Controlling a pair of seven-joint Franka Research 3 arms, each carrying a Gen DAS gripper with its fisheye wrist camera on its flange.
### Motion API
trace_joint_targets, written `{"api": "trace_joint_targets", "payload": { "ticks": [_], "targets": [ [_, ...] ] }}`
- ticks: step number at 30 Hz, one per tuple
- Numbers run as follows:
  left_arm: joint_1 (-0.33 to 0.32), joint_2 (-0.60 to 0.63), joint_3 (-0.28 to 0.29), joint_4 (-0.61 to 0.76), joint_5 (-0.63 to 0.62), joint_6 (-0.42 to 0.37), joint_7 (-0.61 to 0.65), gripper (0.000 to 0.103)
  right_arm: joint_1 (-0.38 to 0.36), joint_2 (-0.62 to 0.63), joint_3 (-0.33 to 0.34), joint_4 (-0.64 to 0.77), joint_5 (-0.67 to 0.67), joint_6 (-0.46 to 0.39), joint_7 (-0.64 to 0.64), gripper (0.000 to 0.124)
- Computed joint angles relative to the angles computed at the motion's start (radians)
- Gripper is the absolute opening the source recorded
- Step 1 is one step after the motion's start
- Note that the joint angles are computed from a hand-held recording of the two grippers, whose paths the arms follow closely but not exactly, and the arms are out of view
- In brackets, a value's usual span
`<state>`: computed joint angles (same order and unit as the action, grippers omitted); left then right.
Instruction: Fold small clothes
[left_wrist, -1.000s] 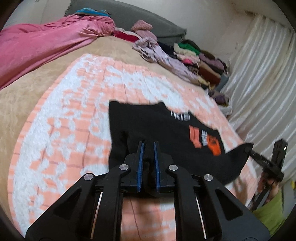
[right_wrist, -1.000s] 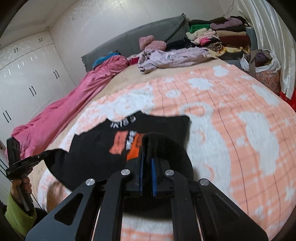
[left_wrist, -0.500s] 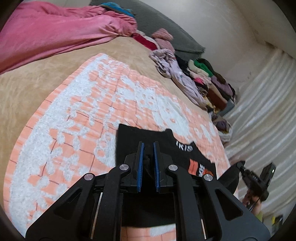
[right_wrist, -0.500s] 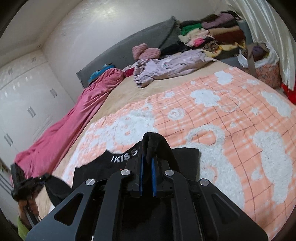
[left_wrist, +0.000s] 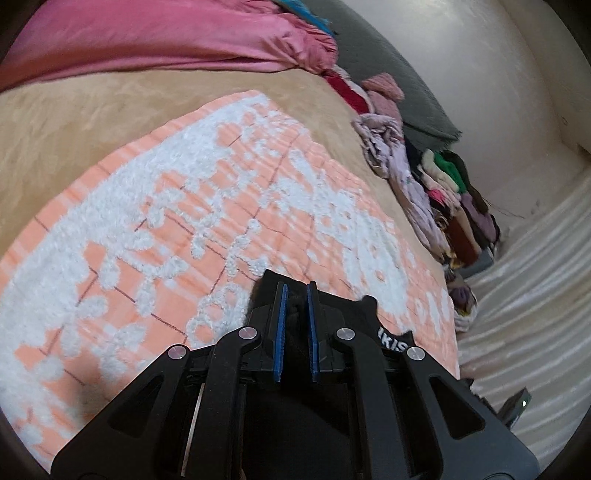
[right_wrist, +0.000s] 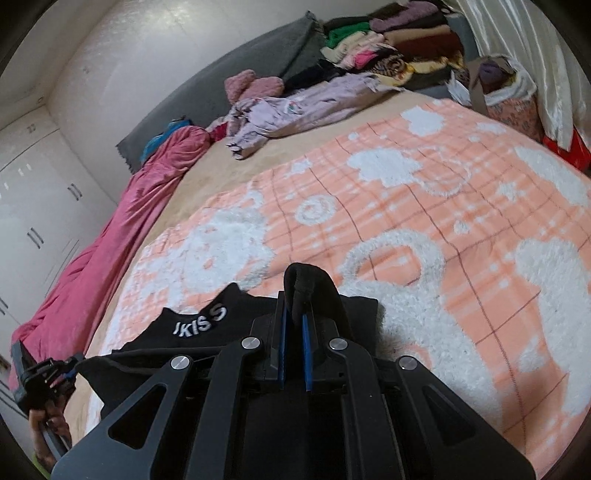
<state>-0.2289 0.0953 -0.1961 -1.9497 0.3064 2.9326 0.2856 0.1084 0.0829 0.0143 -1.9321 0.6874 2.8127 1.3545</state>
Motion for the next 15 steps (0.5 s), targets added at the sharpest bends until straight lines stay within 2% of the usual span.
{"api": "trace_joint_targets", "payload": {
  "ticks": [4, 8, 11, 13, 15],
  "targets": [
    [-0.020, 0.019, 0.030, 0.003, 0.112, 0.021, -0.079, 0.005, 0.004, 0.028, -0.007, 0.009, -0.055, 0.001, 0.062, 0.006],
    [-0.046, 0.003, 0.090, -0.007, 0.382, 0.063, -0.272, 0.006, 0.002, 0.048, -0.007, 0.005, -0.081, 0.012, 0.111, 0.006],
    [-0.030, -0.020, 0.100, -0.017, 0.533, 0.094, -0.388, 0.008, 0.001, 0.058, -0.005, -0.004, -0.087, 0.032, 0.147, 0.006],
    [-0.009, -0.033, 0.085, -0.025, 0.556, 0.093, -0.392, 0.017, -0.001, 0.060, 0.000, -0.010, -0.081, 0.045, 0.158, 0.006],
    [0.017, -0.038, 0.054, -0.040, 0.464, 0.106, -0.274, 0.020, -0.003, 0.057, 0.006, -0.014, -0.073, 0.053, 0.153, 0.010]
  ]
}}
